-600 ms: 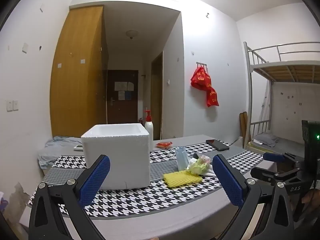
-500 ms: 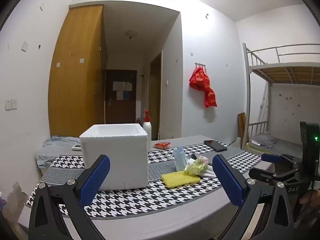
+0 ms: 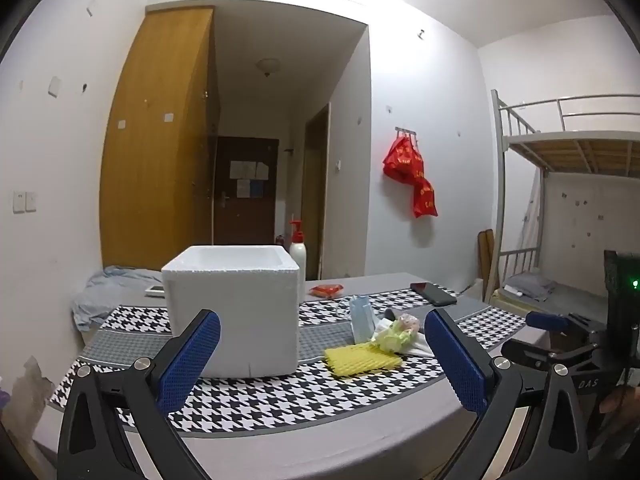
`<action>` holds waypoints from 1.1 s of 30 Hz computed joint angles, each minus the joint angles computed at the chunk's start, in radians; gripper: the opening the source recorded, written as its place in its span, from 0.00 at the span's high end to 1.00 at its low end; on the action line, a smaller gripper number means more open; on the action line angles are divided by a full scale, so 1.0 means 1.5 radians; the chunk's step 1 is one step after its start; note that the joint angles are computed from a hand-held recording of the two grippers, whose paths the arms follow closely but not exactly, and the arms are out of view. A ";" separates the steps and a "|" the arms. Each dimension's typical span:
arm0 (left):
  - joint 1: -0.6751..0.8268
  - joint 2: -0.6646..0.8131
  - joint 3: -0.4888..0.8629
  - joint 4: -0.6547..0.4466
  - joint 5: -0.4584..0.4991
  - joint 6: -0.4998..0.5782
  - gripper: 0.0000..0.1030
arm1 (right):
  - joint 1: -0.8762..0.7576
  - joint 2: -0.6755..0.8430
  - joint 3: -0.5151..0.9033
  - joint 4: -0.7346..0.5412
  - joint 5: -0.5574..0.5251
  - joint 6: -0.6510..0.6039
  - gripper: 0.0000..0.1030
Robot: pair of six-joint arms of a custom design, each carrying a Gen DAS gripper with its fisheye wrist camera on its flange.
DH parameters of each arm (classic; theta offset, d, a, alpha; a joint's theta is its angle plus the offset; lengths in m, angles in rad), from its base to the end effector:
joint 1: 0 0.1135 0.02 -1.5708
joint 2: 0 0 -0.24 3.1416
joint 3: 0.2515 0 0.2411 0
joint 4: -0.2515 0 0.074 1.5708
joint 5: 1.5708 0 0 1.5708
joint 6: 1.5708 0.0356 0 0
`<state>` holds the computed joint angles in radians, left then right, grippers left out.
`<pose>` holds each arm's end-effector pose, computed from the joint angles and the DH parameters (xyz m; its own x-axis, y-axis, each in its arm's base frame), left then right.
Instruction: Organize soft objects
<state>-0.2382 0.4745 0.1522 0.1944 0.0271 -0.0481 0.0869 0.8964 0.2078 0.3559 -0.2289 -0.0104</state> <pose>0.1511 -0.0377 0.1921 -0.1364 -0.0163 -0.9905 0.2557 0.9654 -0.0511 0.1899 0.0246 0.1634 -0.3222 -0.0382 -0.9459 -0.3015 0.9513 0.0643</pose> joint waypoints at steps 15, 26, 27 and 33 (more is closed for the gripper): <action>0.021 0.021 0.028 -0.022 0.013 -0.009 0.01 | -0.004 0.015 -0.003 0.016 -0.004 -0.002 0.00; 0.014 0.044 0.033 -0.012 0.006 -0.005 0.01 | -0.014 0.011 -0.007 0.019 -0.014 0.002 0.00; 0.012 0.047 0.033 -0.009 0.001 -0.004 0.01 | -0.014 0.007 -0.009 0.016 -0.014 0.000 0.00; 0.003 0.051 0.037 -0.013 -0.007 -0.002 0.01 | -0.016 -0.004 -0.007 0.006 -0.015 -0.001 0.00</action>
<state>-0.2340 0.5507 0.2073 0.1754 0.0160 -0.0515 0.0631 0.8906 0.1971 0.3642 -0.2520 -0.0119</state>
